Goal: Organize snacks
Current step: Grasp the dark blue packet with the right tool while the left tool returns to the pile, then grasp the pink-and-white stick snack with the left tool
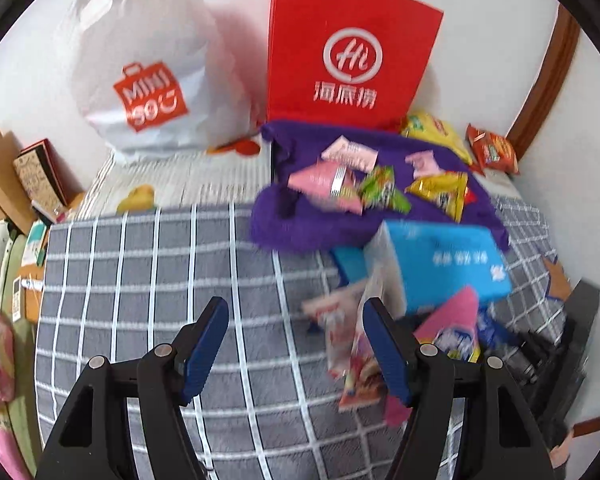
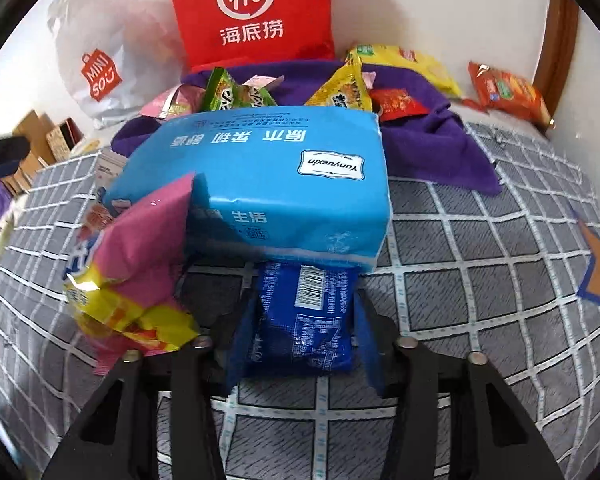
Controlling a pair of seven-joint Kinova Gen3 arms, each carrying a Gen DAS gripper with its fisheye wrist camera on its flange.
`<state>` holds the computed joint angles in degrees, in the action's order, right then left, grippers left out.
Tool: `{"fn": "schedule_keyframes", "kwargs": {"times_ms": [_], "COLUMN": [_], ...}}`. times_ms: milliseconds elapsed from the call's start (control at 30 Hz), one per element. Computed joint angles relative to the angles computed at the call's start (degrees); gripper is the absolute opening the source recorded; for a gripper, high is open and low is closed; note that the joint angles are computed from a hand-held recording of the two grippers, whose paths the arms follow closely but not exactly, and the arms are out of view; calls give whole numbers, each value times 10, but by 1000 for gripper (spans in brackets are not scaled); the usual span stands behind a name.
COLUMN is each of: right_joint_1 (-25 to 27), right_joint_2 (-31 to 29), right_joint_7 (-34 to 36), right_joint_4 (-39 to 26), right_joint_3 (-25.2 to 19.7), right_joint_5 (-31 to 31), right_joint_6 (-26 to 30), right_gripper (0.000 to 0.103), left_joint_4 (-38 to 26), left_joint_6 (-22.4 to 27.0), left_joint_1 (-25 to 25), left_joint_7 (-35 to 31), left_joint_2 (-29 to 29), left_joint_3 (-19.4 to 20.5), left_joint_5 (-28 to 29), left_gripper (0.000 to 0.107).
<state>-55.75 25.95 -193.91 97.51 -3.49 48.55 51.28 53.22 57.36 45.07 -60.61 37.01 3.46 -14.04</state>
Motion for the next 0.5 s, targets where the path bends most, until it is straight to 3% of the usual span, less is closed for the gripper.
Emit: {"fn": "schedule_keyframes", "kwargs": {"times_ms": [133, 233, 500], "right_joint_1": [-13, -33, -26], "right_joint_2": [-15, -34, -52], "right_joint_7": [-11, -48, -159], "right_joint_4": [24, 54, 127], "right_joint_3": [-3, -10, -45], "right_joint_5": [15, 39, 77], "right_joint_6": [13, 49, 40], "right_gripper": [41, 41, 41], "left_joint_4": [54, 60, -49], "left_joint_6": [-34, -44, 31], "left_joint_1": [6, 14, 41], "left_joint_7": [17, 19, -14], "left_joint_2": [-14, -10, 58], "left_joint_3": [3, 5, 3], "left_joint_5": [3, -4, -15], "left_gripper": [68, 68, 63]}}
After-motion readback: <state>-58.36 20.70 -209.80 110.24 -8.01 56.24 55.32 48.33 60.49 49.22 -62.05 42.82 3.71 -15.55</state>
